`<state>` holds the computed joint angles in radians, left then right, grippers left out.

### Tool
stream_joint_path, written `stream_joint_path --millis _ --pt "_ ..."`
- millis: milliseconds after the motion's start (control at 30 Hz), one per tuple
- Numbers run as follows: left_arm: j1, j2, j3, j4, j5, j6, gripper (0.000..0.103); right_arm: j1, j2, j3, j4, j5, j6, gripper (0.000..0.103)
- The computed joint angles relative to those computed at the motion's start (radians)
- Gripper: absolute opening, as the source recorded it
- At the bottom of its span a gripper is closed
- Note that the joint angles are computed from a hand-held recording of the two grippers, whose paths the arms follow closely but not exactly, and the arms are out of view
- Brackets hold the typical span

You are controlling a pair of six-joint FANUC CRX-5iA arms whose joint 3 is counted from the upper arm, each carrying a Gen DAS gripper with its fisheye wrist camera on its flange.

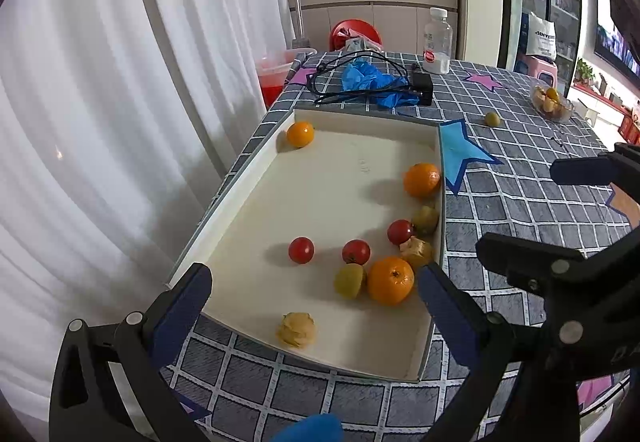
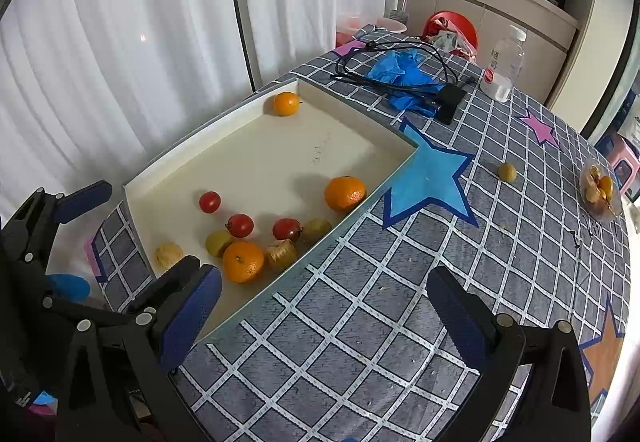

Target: Organize fruits

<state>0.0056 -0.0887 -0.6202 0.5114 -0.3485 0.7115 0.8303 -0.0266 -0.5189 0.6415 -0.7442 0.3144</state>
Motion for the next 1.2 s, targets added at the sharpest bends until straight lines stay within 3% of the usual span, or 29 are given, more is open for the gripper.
stream_joint_path --millis 1200 --pt "-0.006 0.011 -0.003 -0.057 0.021 0.028 0.103 -0.004 0.025 0.018 -0.040 0.003 0.034 0.103"
